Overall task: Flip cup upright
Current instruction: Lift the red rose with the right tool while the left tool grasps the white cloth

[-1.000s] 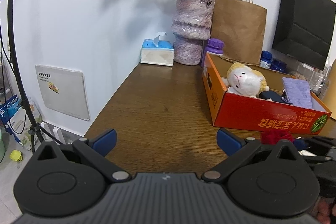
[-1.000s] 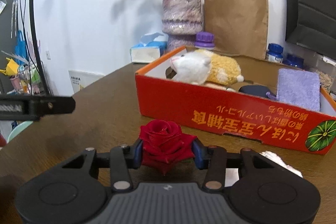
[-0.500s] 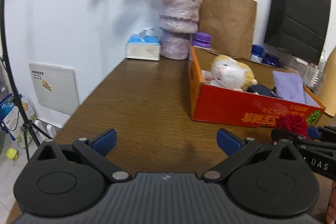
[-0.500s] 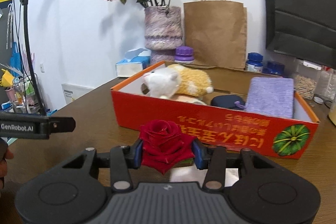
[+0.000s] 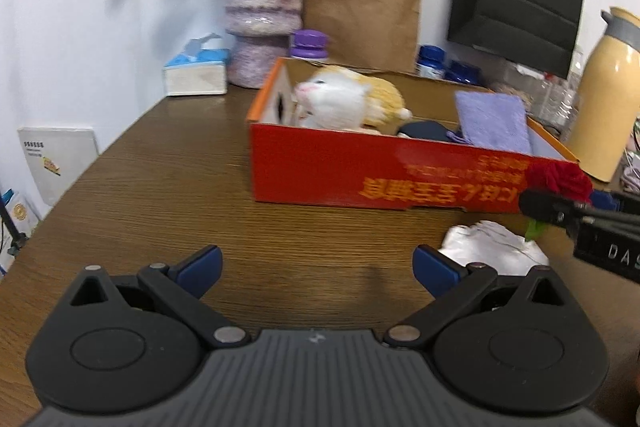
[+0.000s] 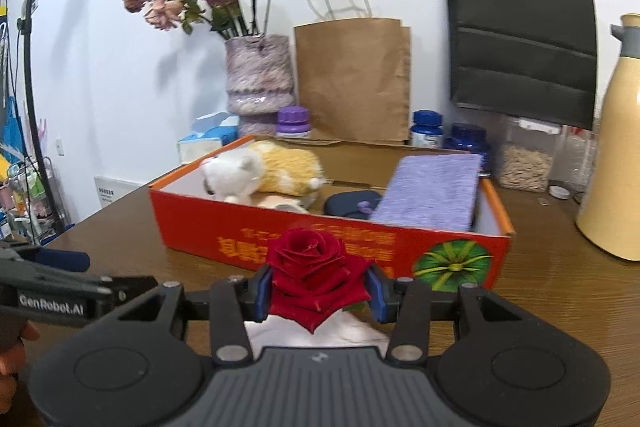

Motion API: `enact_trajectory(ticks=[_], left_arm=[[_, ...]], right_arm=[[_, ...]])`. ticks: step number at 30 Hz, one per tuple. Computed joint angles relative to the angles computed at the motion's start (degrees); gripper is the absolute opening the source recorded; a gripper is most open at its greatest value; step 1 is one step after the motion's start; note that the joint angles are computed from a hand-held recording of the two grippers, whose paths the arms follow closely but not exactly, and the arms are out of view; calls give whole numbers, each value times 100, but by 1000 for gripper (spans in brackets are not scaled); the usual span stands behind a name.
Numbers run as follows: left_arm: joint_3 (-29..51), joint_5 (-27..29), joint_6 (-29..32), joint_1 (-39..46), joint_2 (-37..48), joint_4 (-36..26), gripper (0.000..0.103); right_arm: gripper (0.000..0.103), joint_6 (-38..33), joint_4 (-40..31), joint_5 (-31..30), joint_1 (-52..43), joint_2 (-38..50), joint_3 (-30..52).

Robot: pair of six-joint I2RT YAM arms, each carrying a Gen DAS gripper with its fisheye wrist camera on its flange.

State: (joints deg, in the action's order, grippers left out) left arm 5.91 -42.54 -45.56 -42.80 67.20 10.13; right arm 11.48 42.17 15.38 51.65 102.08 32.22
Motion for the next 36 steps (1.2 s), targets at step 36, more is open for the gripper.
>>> enact_trajectory(ticks=[36], left_arm=[[1860,1232,1625,-82,3351,1750,103]], right_arm=[[45,-753,389,-1083,-1587,-602,-929]])
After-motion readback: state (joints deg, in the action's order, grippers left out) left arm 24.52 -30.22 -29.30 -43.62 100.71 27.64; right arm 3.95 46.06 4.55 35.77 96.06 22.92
